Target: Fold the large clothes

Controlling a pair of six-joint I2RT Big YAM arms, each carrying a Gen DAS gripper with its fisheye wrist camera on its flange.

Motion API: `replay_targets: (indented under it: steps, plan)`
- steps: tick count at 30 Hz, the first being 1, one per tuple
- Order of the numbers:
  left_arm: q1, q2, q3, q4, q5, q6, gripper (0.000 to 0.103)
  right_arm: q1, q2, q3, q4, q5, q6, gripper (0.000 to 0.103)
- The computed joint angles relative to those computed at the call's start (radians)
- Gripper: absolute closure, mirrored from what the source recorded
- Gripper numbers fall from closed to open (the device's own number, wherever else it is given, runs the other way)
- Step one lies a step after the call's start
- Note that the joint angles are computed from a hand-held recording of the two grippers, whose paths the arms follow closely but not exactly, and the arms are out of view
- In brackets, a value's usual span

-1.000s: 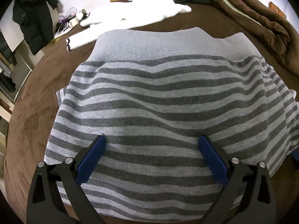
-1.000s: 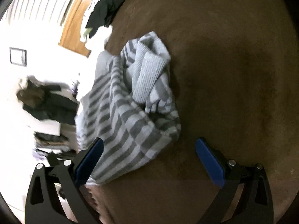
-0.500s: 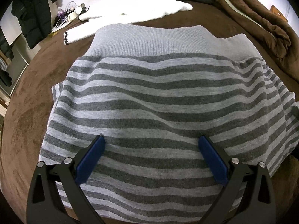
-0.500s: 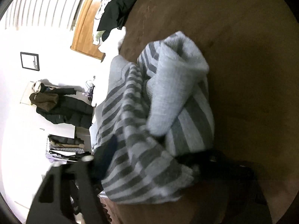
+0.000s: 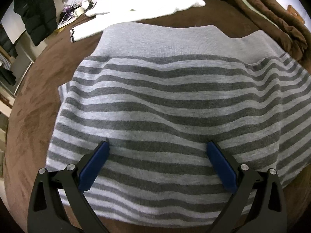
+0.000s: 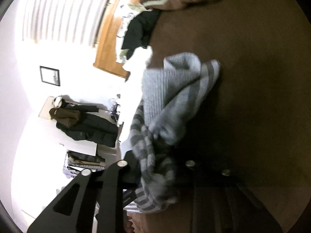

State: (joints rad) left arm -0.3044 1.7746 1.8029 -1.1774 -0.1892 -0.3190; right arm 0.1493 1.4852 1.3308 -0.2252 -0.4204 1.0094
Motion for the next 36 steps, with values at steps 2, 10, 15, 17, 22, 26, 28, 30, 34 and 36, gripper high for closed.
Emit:
replay_targets:
  steps: [2, 10, 15, 17, 22, 26, 28, 30, 34, 36]
  plan:
    - [-0.010, 0.004, 0.024, -0.042, -0.021, -0.013, 0.007, -0.005, -0.018, 0.014, -0.039, -0.015, -0.052, 0.085]
    - [-0.017, -0.067, -0.051, -0.017, -0.003, -0.098, 0.007, -0.042, -0.005, -0.027, -0.018, -0.108, 0.015, 0.085]
    - [-0.027, -0.092, -0.084, 0.008, -0.022, -0.098, 0.007, -0.066, 0.020, -0.092, 0.123, -0.206, 0.169, 0.041]
    - [-0.028, -0.085, -0.075, 0.004, -0.026, -0.087, 0.007, -0.066, 0.029, -0.098, 0.135, -0.218, 0.179, 0.036]
    - [-0.029, -0.064, -0.049, -0.009, -0.036, -0.059, 0.007, -0.057, 0.058, -0.086, 0.162, -0.233, 0.183, 0.036]
    - [-0.030, -0.044, -0.029, -0.022, -0.041, -0.045, 0.006, -0.039, 0.111, -0.022, 0.122, -0.221, 0.162, 0.042]
    - [-0.027, -0.040, -0.031, -0.019, -0.032, -0.042, 0.006, -0.030, 0.135, 0.016, 0.065, -0.206, 0.134, 0.075]
    - [-0.024, -0.036, -0.033, -0.014, -0.023, -0.042, 0.005, -0.028, 0.152, 0.023, 0.077, -0.214, 0.150, 0.080]
    - [-0.031, -0.035, -0.037, -0.007, -0.041, -0.027, 0.005, -0.026, 0.144, 0.014, 0.079, -0.202, 0.145, 0.083]
    - [-0.031, -0.032, -0.032, -0.012, -0.042, -0.024, 0.005, -0.016, 0.131, 0.015, 0.085, -0.179, 0.134, 0.083]
